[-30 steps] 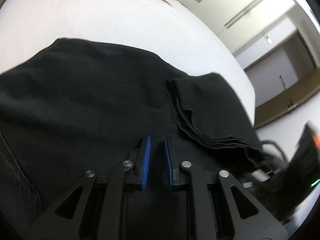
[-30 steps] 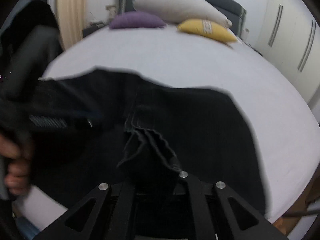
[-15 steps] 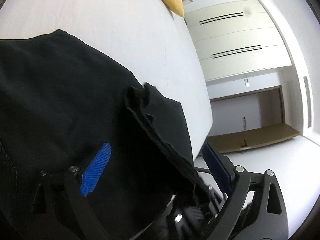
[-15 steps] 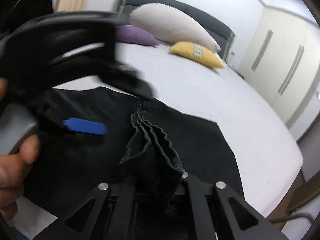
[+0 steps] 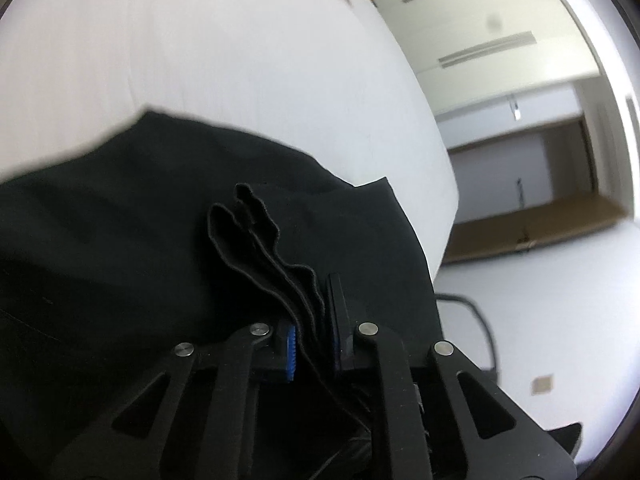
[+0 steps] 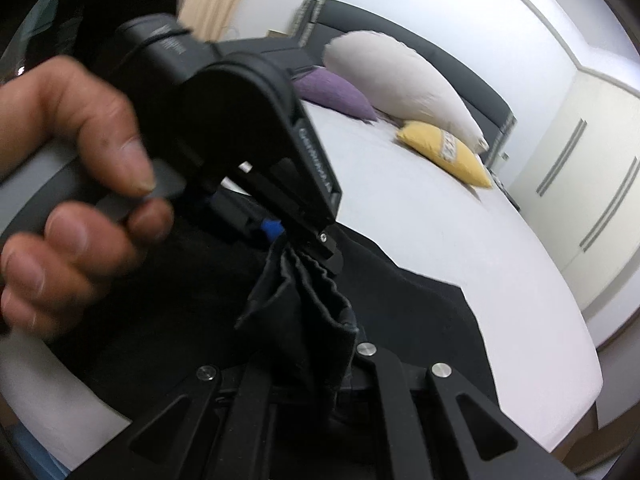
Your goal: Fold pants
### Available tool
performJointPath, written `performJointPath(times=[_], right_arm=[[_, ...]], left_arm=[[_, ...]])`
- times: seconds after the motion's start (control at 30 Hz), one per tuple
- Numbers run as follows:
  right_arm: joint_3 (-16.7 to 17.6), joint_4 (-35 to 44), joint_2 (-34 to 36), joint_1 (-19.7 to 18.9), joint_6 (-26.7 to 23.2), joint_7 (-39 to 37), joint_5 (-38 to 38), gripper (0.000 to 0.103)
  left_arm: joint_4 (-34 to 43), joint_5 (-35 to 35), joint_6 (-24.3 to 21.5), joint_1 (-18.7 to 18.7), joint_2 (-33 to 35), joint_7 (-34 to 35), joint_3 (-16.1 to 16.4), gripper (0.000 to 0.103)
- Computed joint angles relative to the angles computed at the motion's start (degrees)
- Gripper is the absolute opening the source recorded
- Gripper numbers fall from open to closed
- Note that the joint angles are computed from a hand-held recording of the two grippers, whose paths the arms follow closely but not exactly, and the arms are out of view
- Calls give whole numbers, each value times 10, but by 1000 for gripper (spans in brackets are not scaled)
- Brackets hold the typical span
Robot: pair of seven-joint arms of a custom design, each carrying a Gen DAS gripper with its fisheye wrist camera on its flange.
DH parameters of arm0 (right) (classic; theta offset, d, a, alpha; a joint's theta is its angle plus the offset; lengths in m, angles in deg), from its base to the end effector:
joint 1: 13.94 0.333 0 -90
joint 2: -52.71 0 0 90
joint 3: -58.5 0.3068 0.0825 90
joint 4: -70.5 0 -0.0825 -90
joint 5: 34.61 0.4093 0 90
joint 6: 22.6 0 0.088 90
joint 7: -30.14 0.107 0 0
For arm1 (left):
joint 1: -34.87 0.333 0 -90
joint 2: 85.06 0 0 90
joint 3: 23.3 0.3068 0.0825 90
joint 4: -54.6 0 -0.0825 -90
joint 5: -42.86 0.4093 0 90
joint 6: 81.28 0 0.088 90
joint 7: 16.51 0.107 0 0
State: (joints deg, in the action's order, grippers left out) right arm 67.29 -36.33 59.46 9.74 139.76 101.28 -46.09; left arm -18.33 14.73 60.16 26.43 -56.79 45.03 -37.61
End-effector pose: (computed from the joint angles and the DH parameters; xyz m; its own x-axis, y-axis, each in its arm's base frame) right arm 0.5569 0.3614 0.5357 0.7089 -0.5843 0.3949 -0.2381 -0.7253 -0.6459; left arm 0.7269 -0.2522 0.5489 0.2124 -0.6353 0.7424 -0.8451 -0.5009 -0.1868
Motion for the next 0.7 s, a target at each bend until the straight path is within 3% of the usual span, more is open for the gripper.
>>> performJointPath(times=[0.2, 0.43, 0.53, 0.63, 0.7], right_arm=[[17, -10, 0, 6, -7, -49, 33, 5], [21, -43, -13, 21, -22, -79, 41, 5], [18, -45, -12, 25, -34, -79, 38, 5], [19, -35, -5, 27, -74, -88, 38, 14], [19, -25, 0, 25, -89, -87, 56, 15]], left_arm=[[-4, 54, -45, -8, -16, -6, 20, 10], [-60, 63, -36, -8, -42, -23, 25, 10], [-123, 46, -15, 1, -81, -14, 22, 11], [-104, 64, -15, -1, -59, -30, 26, 12], [-113, 50, -13, 2, -64, -25, 26, 13]])
